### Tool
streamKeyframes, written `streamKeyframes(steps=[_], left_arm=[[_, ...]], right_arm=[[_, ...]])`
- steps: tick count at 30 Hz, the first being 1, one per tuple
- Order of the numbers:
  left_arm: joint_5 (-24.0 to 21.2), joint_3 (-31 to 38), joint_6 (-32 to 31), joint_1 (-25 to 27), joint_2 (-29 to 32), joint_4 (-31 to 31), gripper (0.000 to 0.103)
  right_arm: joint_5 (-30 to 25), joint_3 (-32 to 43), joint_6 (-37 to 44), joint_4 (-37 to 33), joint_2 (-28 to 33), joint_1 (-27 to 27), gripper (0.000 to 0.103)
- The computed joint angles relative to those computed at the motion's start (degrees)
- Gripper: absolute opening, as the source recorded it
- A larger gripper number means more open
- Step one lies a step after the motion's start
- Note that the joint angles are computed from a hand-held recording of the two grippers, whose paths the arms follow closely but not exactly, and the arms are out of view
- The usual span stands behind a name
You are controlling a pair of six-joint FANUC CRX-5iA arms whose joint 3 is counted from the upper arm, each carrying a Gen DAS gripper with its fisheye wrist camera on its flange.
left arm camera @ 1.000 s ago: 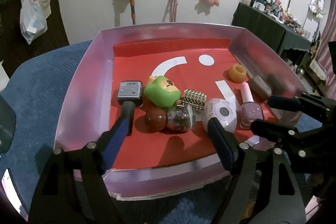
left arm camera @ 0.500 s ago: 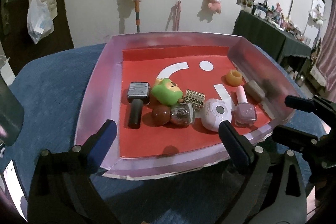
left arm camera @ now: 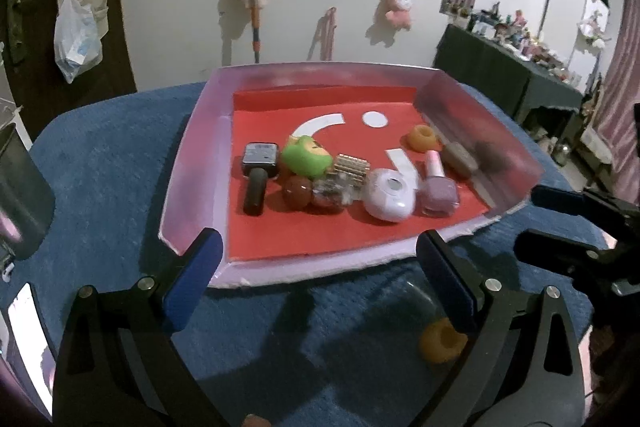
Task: Organize rigid objects
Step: 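Withdraw both tools from the box toward the clear cup and amber ring, then grasp the clear plastic cup with the right tool while the left tool grasps the amber ring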
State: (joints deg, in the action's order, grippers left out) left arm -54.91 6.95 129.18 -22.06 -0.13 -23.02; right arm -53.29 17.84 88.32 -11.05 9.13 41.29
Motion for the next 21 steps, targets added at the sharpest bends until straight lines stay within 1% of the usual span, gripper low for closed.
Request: streamKeyframes(steps=[4,7,9,12,14,19,21], left_arm=[[1.02,-1.85,0.02,-0.9,-1.05,1.09,0.099],[0.25,-2.23,0.5,-2.34,-1.15,0.61,0.099],[0.52,-3.12,0.61,-2.89,-1.39,1.16,0.099],[1.48,-4.51,0.92,-3.43,-1.61,2.62,0.099],[2.35,-5.22,-0.1,-3.44,-1.31,4.42,0.099],[3.1,-4.89,-1.37,-4.4,0.51,6.27,0.099],[2.71,-4.11,-1.38,-4.97,1.62,6.17,0.099]], right_arm=[[0.41,-1.54,-0.7,-1.05,-1.21,-0.37,0.091],[0.54,-2.69,-1.44,-1.37,-1.94,-0.5,0.091],[0.3,-3.18,-1.86,-1.72,-2.22,-0.77,0.091],[-0.23,-4.16,-2.42,-2.94,-2.77,-1.41,0.097],[0.36,-5.45,-3.42,-2.33,-3.35,-1.4,0.099],[0.28,-6.87,-4.46,-2.17,-4.08,-1.9,0.1],[0.33,-7.27,-4.54,-2.35,-4.39,-2.19,0.101]])
